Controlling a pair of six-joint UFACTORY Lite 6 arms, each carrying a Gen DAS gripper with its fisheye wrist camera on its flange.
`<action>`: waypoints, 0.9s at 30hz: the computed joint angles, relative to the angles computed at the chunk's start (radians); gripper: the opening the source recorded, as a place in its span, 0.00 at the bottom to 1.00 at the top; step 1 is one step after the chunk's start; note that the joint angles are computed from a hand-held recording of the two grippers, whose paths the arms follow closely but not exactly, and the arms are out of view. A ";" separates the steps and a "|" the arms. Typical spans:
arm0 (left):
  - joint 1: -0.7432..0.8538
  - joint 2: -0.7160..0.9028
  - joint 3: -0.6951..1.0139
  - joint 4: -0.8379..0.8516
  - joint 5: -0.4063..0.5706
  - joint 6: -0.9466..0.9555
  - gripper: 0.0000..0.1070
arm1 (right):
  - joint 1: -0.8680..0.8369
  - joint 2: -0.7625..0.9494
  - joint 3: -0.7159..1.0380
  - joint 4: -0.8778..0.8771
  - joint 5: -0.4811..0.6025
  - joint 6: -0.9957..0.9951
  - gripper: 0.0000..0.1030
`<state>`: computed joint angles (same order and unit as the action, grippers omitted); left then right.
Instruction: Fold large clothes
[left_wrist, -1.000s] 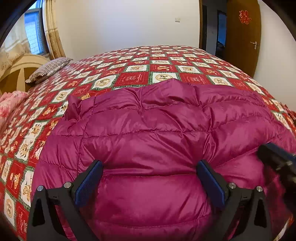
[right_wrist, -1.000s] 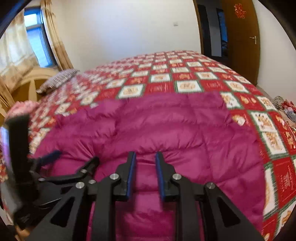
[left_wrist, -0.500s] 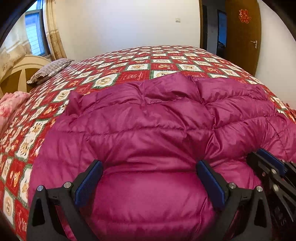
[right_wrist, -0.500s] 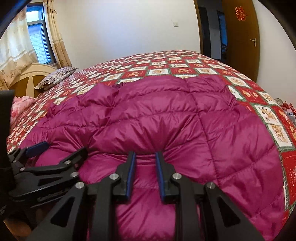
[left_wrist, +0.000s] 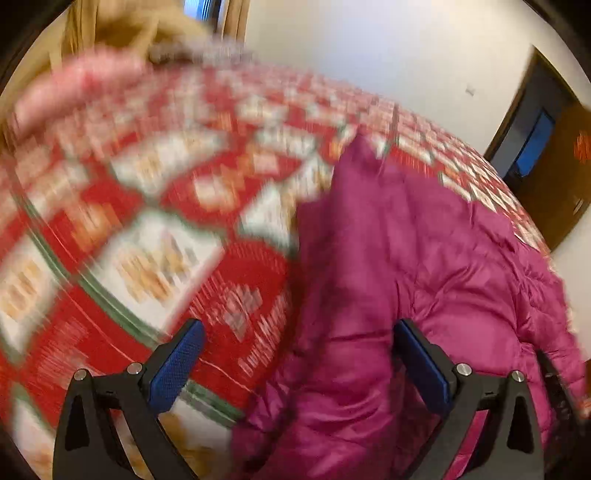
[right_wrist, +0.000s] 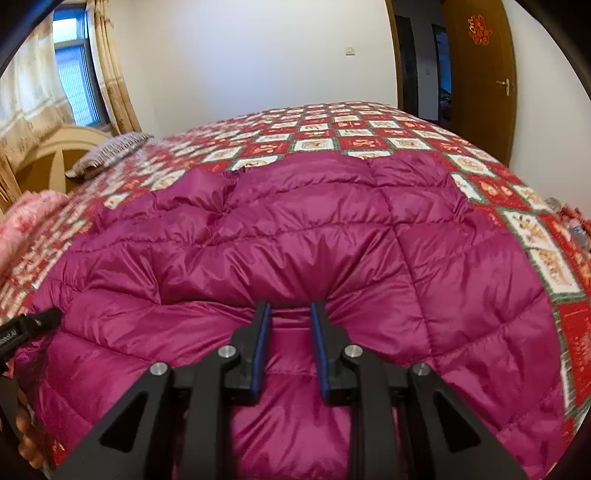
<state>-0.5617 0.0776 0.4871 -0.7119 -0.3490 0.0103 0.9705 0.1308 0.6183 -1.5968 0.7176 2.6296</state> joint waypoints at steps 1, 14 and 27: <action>-0.013 -0.007 -0.026 0.062 -0.047 -0.063 0.95 | 0.010 0.004 0.023 0.057 0.011 -0.059 0.24; -0.188 -0.101 -0.132 0.110 -0.152 -0.244 0.95 | 0.169 0.111 0.104 -0.049 0.027 0.184 0.27; -0.204 -0.167 -0.103 0.201 -0.138 -0.302 0.33 | 0.153 0.109 0.076 -0.100 -0.010 0.256 0.27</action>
